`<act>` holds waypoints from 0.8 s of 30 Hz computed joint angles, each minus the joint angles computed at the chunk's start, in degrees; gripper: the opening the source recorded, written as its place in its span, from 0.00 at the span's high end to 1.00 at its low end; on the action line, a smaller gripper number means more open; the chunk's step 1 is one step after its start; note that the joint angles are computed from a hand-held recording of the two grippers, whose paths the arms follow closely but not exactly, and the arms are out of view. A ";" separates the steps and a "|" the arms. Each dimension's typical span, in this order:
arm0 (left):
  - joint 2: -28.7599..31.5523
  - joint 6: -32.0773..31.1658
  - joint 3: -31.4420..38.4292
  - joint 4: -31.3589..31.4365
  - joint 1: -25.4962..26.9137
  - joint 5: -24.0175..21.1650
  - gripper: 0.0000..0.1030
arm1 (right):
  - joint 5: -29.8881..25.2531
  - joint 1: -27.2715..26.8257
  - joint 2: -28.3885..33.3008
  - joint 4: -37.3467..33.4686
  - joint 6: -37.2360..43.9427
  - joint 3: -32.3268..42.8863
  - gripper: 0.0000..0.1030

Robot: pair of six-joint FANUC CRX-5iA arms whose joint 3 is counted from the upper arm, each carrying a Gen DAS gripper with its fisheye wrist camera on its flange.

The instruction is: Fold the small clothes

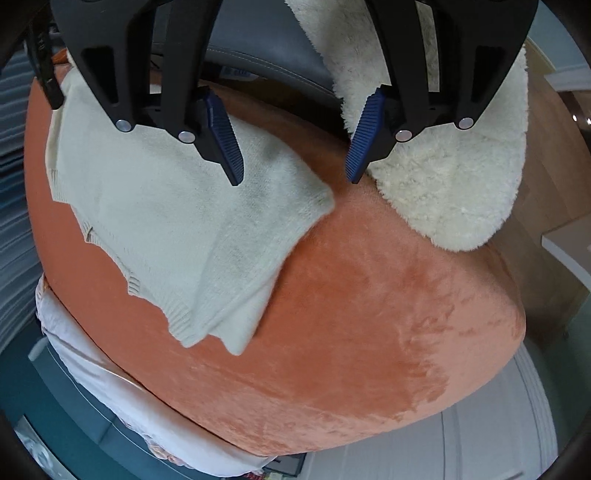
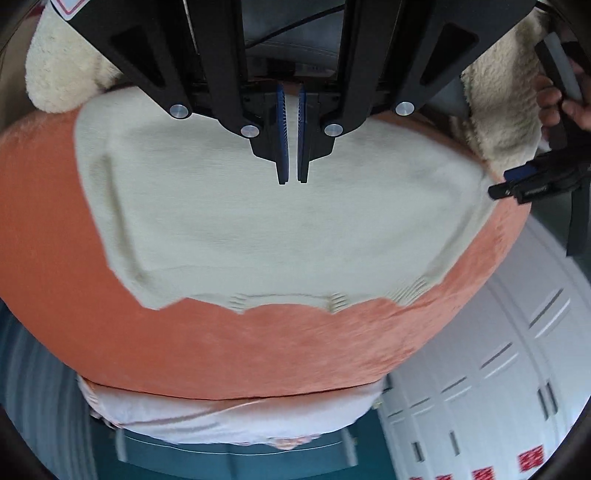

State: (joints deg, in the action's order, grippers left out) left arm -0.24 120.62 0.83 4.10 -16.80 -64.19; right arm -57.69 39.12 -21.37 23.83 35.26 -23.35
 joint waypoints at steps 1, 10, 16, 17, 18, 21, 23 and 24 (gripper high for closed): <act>-0.55 -0.16 -1.62 2.68 0.99 0.90 0.45 | -0.41 0.97 1.10 -0.33 1.41 1.03 0.94; 2.01 2.22 -4.27 8.08 2.13 4.93 0.28 | 1.10 2.19 11.56 -1.93 3.42 4.12 0.95; 4.65 0.02 -2.71 12.21 2.46 6.47 0.68 | 2.45 1.84 10.72 -1.04 4.13 2.32 0.95; 4.71 0.07 -1.64 11.53 2.14 6.02 0.74 | 2.96 1.92 10.50 -0.85 3.65 1.85 0.95; 4.60 -0.39 -0.47 10.78 1.61 5.80 0.83 | 3.52 1.70 10.22 -0.89 3.64 1.51 0.95; 3.97 -4.80 4.27 8.17 -1.72 6.89 0.90 | 5.39 0.69 8.91 -2.09 3.53 0.70 0.95; 4.85 -8.15 9.09 6.68 -5.19 7.37 0.90 | 6.59 -0.08 6.83 -4.20 2.61 0.15 0.94; 5.53 -10.43 11.28 7.01 -7.01 8.13 0.90 | 7.18 -0.51 5.26 -5.08 1.94 -0.49 0.93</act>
State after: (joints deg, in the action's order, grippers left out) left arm 5.29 110.20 12.12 11.11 -23.81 -56.06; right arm -50.51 38.60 -16.11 18.75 37.20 -23.83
